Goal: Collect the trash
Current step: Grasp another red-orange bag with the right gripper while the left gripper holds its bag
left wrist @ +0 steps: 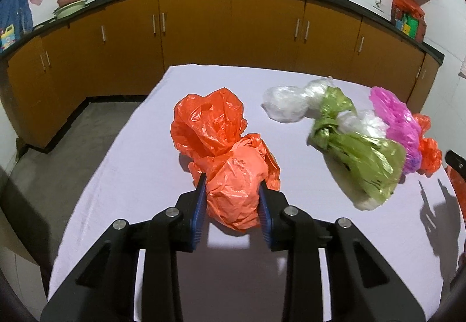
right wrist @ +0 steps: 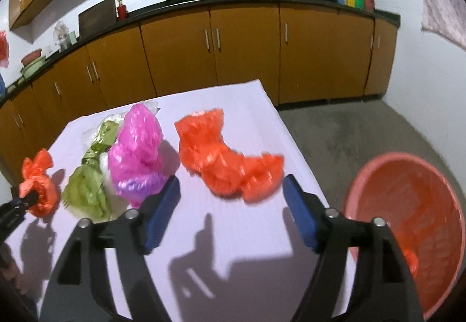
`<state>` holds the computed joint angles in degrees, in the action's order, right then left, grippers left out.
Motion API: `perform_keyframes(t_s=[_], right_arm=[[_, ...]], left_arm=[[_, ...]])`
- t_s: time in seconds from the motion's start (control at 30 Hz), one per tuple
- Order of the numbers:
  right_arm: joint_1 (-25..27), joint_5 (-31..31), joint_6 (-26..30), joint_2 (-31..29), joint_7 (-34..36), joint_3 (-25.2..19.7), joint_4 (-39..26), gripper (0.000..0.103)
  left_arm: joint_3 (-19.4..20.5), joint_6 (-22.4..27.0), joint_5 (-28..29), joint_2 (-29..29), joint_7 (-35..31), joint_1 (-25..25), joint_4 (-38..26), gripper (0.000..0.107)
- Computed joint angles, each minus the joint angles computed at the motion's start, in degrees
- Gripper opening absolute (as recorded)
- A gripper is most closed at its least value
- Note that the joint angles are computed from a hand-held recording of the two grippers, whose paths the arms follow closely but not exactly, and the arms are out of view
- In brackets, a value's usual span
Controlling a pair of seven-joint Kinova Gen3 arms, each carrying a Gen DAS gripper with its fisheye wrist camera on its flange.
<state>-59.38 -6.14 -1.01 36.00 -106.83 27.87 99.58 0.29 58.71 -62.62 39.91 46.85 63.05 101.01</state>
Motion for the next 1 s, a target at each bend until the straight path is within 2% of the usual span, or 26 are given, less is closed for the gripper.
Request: perform_keyframes(t_s=[0.13,0.37,0.4,0.43,0.47,0.53,0.63,0.8,1.0], right_arm=[[-2.0,1.2,3.3,4.5,-0.4,3.6,-5.8,0.083],[0.6,7.5,11.0,8.3,-2.8,1.2,-14.1,0.084],[0.9,8.4,11.5,8.5,-3.2,0.8,-14.5,0.079],[1.7,9.1,13.0,8.8,-3.2,-0.4,-15.5,0.067],[2.3,9.9,14.0,8.9,-3.7,-1.3,-16.1,0.060],[5.0,10.7,15.7,8.6,-3.3,-5.0,-17.1,0.046],[5.6,12.7,15.4,8.0,-4.8,-6.4,-16.4,0.038],[7.8,14.6,12.9,4.9,-8.3,-9.5,-12.4,0.035],[5.5,15.9,7.3,-0.2,-12.9,-6.8,-4.0,0.035]], left_arm=[[-0.3,0.0,-0.5,-0.1,0.3,-0.4,0.3,0.032],[-0.2,-0.7,-1.5,-0.2,0.1,-1.4,0.8,0.032],[-0.2,-0.8,-1.5,-0.2,0.2,-1.4,0.9,0.032],[-0.2,-1.0,-1.6,-0.2,0.3,-1.4,1.0,0.032],[-0.2,-1.0,-1.7,-0.2,0.4,-1.4,1.0,0.032],[-0.2,-1.2,-1.8,-0.2,0.3,-1.5,1.0,0.032],[-0.1,-1.0,-1.8,-0.1,0.4,-1.2,1.0,0.032],[0.0,-0.4,-2.2,-0.5,1.3,-0.4,1.3,0.032],[0.7,1.4,-3.6,-1.1,1.7,0.9,0.5,0.032]])
